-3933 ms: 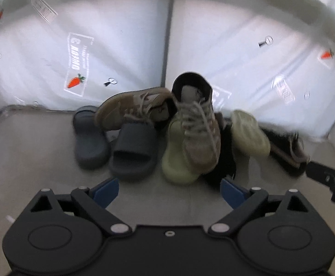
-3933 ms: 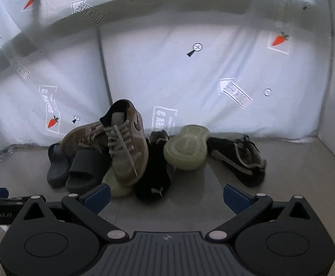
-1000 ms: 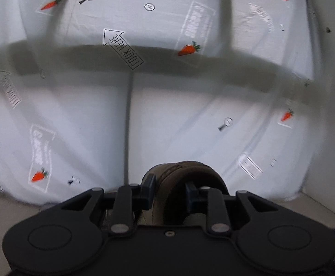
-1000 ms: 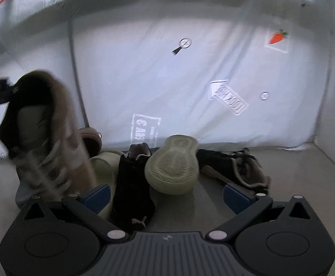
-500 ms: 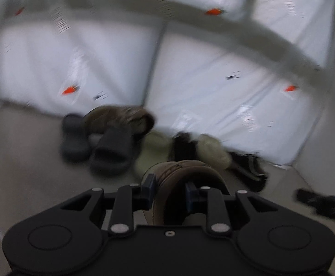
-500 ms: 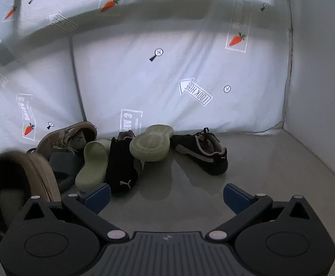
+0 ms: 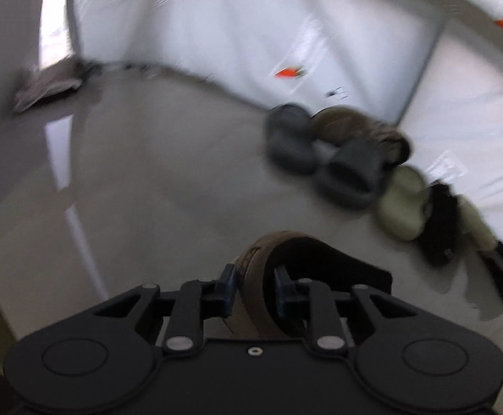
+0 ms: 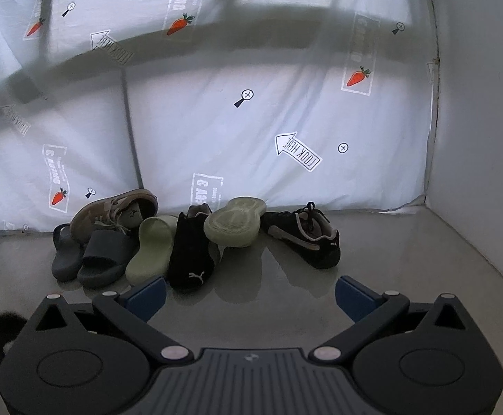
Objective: Organize scattered shoes
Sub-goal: 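Carry the tan sneaker out of the pile and set it down, open left tool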
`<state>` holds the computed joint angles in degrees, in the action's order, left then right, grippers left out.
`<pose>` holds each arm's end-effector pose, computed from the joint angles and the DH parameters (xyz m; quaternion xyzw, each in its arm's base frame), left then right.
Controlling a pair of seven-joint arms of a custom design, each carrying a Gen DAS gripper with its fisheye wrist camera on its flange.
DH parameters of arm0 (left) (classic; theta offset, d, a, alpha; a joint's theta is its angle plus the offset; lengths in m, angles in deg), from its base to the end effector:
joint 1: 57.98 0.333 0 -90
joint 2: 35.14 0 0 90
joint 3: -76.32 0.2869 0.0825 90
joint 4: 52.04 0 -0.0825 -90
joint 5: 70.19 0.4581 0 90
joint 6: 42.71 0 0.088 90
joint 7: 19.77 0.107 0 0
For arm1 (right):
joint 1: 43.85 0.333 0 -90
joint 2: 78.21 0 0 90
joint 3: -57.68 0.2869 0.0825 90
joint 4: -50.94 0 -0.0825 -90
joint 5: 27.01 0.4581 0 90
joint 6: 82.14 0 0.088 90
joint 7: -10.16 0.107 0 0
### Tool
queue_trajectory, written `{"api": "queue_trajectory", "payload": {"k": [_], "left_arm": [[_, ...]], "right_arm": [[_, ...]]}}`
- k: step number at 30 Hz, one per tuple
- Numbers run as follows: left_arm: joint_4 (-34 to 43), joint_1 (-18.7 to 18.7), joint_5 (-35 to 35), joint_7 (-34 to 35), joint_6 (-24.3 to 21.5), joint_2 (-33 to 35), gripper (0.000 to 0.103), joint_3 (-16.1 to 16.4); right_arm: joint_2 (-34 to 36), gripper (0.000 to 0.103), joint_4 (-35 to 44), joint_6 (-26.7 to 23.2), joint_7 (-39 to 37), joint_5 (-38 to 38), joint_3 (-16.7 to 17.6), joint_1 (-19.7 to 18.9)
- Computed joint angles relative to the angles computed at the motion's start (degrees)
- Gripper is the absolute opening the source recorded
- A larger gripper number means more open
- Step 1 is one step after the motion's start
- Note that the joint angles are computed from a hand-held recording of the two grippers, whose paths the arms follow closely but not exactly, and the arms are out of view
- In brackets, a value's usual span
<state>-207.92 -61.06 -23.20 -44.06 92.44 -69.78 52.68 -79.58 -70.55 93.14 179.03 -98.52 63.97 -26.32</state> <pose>0.4199 -0.1717 0.3532 -0.8742 0.2510 -0.2222 0.3514 0.5408 0.3208 0.4275 -0.6875 0.5373 -0.2698 0.4073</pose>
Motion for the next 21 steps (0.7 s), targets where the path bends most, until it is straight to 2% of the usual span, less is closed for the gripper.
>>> {"api": "queue_trajectory", "payload": {"k": [4,5,7,9,10,11,12,13,16,17,21], "left_arm": [[-0.8,-1.1,3.6,4.5,-2.8,-1.7,0.001,-1.7],[-1.5,-1.8,4.4,6.0,-1.0,-2.6,0.001,-1.0],[-3.2,-2.5,5.9,9.2,4.5,-4.7,0.003,0.5],[-5.0,-2.6,7.5,14.9,13.6,-6.2,0.003,2.5],[-5.5,-3.4,7.4,21.9,21.1,-5.3,0.008,5.4],[-5.2,-5.8,5.9,29.5,26.3,-2.9,0.009,9.8],[-4.7,-7.2,4.2,33.8,28.2,-1.4,0.009,12.2],[-3.4,-10.7,0.3,42.2,30.5,2.1,0.009,15.8],[0.0,-17.9,-8.2,57.4,31.7,9.1,0.01,22.2],[1.7,-19.3,-10.3,61.2,31.7,11.7,0.01,23.1],[4.6,-16.7,-12.3,63.2,32.1,15.6,0.01,20.1]], "right_arm": [[-0.3,0.103,-1.2,0.5,-5.8,5.8,0.3,0.4],[-0.6,0.103,-1.7,0.6,-7.5,7.3,0.4,0.5],[-0.6,0.103,-2.5,0.8,-12.9,13.0,0.6,0.9],[-0.6,0.103,-3.3,1.2,-18.9,19.7,0.8,1.5],[-0.6,0.103,-3.6,1.3,-21.0,21.9,1.0,1.7],[-0.7,0.103,-3.8,1.3,-22.4,23.1,1.3,1.8],[-0.7,0.103,-3.9,1.3,-22.4,23.1,1.5,1.7],[-0.9,0.103,-4.4,1.2,-25.2,25.8,1.6,2.2],[-1.1,0.103,-5.1,0.8,-27.5,28.4,2.1,2.4],[-1.3,0.103,-5.5,0.5,-28.8,29.9,2.2,2.6],[-1.4,0.103,-5.7,-0.8,-28.2,29.8,2.7,2.0]]}}
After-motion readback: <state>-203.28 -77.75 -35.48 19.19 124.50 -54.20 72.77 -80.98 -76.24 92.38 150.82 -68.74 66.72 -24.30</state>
